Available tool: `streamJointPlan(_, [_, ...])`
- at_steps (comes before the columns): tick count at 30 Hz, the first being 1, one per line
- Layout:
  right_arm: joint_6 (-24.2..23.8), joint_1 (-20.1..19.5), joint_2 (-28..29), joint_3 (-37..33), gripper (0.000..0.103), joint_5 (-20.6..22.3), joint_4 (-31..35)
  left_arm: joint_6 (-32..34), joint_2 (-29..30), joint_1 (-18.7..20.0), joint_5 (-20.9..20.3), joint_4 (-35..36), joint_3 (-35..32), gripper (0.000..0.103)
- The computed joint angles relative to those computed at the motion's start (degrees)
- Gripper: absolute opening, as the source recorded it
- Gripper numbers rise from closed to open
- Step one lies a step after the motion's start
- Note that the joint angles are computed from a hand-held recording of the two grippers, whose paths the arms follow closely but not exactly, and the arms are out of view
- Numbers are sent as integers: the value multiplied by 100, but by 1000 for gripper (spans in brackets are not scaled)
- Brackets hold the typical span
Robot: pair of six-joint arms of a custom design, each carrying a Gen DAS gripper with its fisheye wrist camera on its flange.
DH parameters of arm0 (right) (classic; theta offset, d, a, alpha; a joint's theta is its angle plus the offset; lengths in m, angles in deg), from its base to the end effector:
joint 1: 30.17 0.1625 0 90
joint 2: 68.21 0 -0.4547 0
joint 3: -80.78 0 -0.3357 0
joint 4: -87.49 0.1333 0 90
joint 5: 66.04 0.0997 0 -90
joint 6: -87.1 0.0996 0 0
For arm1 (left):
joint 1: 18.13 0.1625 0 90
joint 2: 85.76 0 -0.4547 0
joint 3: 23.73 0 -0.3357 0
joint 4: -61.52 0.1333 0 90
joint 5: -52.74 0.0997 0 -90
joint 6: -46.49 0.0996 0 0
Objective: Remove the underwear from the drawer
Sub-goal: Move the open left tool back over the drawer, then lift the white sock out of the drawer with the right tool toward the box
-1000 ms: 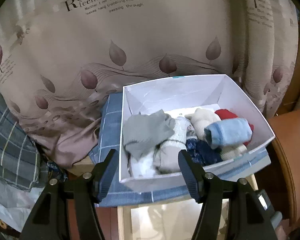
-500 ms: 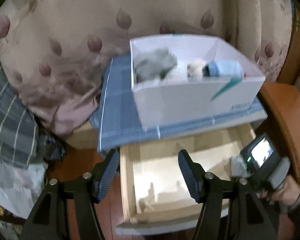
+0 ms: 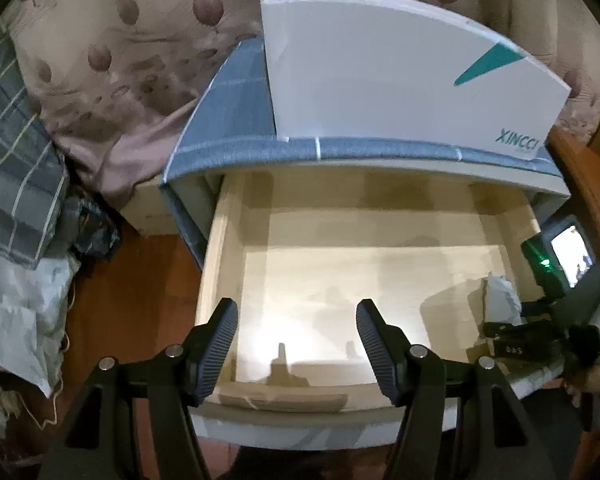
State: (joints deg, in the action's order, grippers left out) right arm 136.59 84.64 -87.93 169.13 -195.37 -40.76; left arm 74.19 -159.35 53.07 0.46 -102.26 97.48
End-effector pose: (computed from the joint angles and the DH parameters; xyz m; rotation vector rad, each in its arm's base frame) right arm 0.3144 -0.5128 -0.1136 -0.2724 -2.2852 -0.0014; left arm 0.0295 -0.5160 0.3239 0.7757 2.2900 -0.4944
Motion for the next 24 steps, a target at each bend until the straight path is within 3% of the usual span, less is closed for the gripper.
streamJointPlan(10, [33,6,-150,368,46,-50,-624,263,243,125,99,-1066,224,63])
streamJointPlan(24, [-138,51,-391,1049,42,-167,-1842,-92,117,338,-352,-813,45,63])
